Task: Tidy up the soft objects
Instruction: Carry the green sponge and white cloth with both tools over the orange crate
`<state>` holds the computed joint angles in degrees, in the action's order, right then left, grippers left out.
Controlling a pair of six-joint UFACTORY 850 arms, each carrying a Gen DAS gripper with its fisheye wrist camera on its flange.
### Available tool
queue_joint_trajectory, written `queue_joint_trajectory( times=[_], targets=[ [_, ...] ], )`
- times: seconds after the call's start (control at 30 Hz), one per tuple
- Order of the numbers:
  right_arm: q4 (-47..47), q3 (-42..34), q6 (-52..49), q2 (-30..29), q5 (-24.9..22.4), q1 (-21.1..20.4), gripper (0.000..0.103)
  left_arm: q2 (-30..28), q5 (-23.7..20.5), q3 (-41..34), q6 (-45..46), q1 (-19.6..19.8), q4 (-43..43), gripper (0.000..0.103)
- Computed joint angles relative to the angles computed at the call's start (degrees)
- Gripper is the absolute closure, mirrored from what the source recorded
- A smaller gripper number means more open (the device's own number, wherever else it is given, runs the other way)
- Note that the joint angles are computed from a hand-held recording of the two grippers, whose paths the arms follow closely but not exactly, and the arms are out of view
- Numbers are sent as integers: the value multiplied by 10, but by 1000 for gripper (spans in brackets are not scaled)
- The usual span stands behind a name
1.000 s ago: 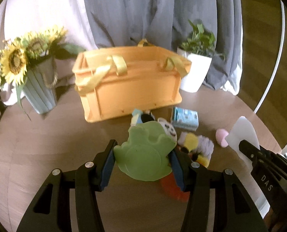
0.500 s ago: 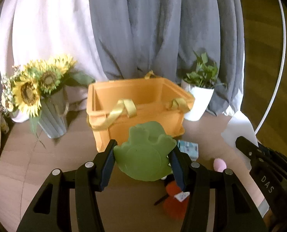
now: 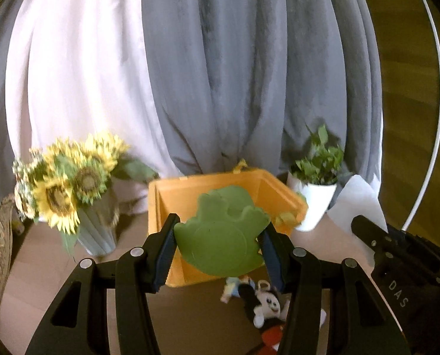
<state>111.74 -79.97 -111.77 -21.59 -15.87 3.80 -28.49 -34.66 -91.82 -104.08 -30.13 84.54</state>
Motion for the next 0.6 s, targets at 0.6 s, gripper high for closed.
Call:
queue_joint_trajectory(
  times=[0.6],
  targets=[
    [-83, -168, 69, -108, 1, 23, 88, -81, 7, -134, 70, 46, -17, 50]
  ],
)
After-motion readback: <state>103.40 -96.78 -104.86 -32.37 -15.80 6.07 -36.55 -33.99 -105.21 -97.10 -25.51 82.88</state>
